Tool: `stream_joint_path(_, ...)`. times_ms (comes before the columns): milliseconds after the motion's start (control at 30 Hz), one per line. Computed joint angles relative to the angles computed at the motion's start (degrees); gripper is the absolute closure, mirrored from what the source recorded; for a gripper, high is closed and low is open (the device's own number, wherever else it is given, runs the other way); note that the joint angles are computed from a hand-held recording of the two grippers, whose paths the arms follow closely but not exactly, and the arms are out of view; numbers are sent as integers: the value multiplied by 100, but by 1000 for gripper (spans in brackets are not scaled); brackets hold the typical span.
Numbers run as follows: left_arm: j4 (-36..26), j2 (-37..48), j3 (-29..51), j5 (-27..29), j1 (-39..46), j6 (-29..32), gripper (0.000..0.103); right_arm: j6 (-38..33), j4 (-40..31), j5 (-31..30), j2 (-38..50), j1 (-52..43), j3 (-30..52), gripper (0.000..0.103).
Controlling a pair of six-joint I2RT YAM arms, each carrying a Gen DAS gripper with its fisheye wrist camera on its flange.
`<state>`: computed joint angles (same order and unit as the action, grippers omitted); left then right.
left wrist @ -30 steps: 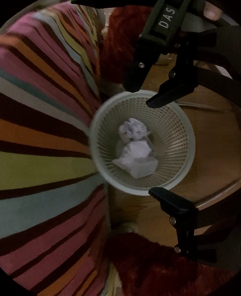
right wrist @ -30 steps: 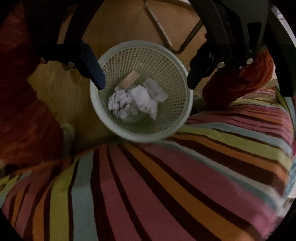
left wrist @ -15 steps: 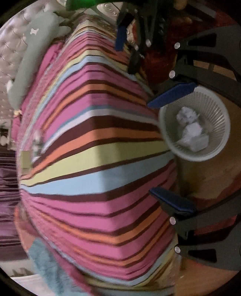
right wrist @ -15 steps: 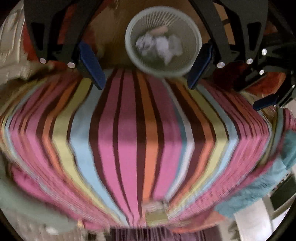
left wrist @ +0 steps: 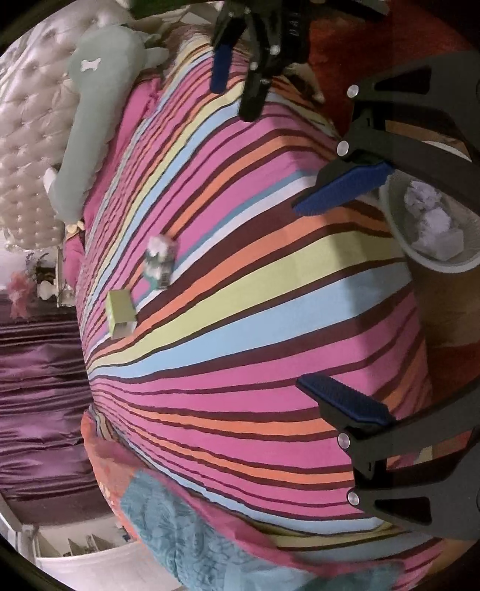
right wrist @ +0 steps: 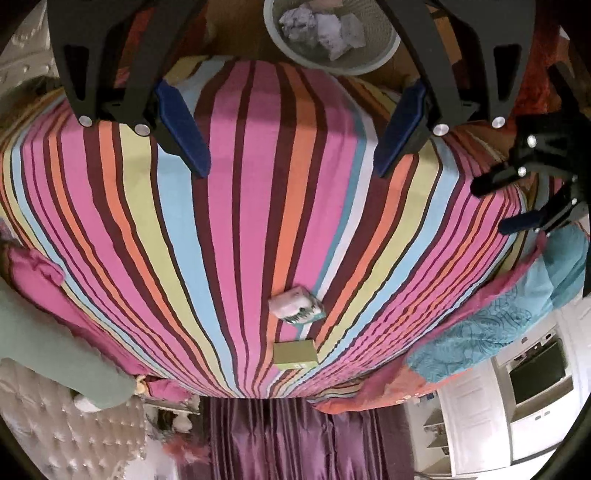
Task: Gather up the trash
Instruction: 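Raise both tools from the wastebasket back toward the bed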
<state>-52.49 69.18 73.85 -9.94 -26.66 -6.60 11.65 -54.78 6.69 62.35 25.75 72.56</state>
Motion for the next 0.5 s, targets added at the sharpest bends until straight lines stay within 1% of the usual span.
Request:
stream_joint_path(267,335,677,440,568,674,483,18,-449,286,-232,590,-151,261,17)
stream_joint_path(400,433,1225,891,752,889,680,18,-594,393,-442,998,-344,549,17)
stream_joint_path(500,501,1737,1373,1004,1087,678,18,-770,430,-538,1289,-438,775,17)
